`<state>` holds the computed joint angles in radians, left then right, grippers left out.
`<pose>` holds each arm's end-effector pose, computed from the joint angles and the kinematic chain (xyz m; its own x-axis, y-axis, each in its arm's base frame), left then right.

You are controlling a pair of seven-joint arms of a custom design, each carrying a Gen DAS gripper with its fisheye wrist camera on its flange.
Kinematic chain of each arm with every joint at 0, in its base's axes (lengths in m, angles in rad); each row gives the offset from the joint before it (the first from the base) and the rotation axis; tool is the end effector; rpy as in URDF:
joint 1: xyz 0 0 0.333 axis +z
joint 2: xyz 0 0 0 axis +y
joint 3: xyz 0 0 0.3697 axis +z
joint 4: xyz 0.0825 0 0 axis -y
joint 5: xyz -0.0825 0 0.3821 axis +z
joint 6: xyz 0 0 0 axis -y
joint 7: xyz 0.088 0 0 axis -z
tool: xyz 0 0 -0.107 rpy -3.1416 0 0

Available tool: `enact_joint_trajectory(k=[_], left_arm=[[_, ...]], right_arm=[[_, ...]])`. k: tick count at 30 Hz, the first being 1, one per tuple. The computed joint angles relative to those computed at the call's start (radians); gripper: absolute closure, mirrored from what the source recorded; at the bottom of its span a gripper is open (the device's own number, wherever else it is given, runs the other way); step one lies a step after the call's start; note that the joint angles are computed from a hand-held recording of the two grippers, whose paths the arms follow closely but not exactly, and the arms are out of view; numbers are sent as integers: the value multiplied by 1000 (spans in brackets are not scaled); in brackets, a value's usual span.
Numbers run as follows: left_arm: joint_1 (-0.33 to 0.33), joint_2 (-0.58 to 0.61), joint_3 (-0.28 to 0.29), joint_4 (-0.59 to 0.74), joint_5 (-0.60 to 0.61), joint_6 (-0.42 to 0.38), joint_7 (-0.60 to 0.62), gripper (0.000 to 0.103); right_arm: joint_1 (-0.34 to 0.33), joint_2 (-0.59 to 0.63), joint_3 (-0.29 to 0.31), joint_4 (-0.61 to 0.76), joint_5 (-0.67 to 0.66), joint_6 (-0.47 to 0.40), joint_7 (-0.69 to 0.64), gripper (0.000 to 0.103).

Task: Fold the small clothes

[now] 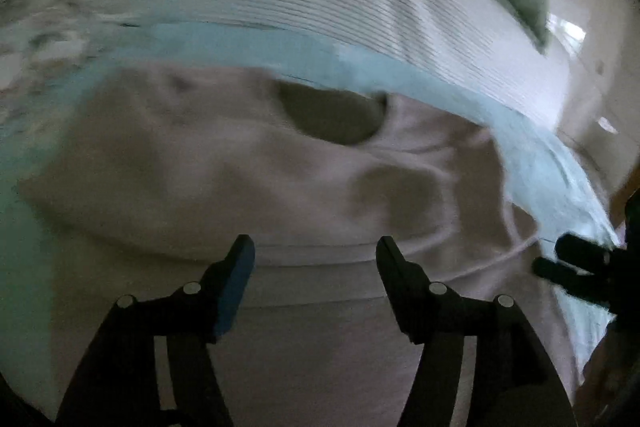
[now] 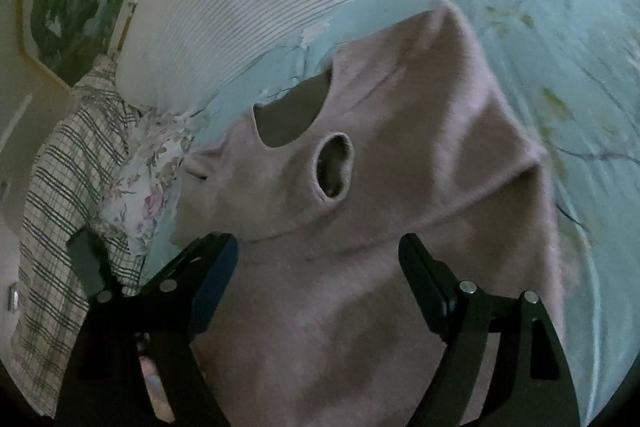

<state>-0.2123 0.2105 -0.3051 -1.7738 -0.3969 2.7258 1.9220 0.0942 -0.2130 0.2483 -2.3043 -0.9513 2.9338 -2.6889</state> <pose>0.6032 -0.3037 0.5822 -0.5649 -0.8046 0.1832 -0.6502 0.2972 -0.6993 0.4522 0.2262 0.5583 -0.3987 -0.6652 -0.6313 -0.4355 0.7431 -0.5080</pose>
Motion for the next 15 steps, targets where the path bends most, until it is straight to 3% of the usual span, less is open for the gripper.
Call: enact_joint_trajectory(k=[1,3,5,9,10,11,12,13,15], left_arm=[[-12,-12,37,-20,60,31,-60,39],[-68,-21,157,-52,314,100,-312,39],[-76,-10,213,-48,442,115,-457,39],[15,51,165,30,389,-9,-466,40],[41,58,143,40,356,-27,-449,40],[58,65,128,48,330,-39,-437,40],[58,74,126,56,333,-42,-444,40],[56,78,129,62,347,-46,-451,40],[41,92,143,84,392,-59,-486,38]], right_arm=[[-1,21,-6,17,5,-1,-14,20],[5,67,-28,51,18,0,-46,20],[30,108,-63,76,73,-2,-111,20],[87,202,-133,130,256,8,-298,20],[101,220,-144,150,274,-3,-339,27],[111,230,-156,158,292,13,-378,61],[118,239,-165,156,371,53,-457,83],[123,236,-175,150,385,91,-465,93],[131,190,-202,151,208,92,-326,93]])
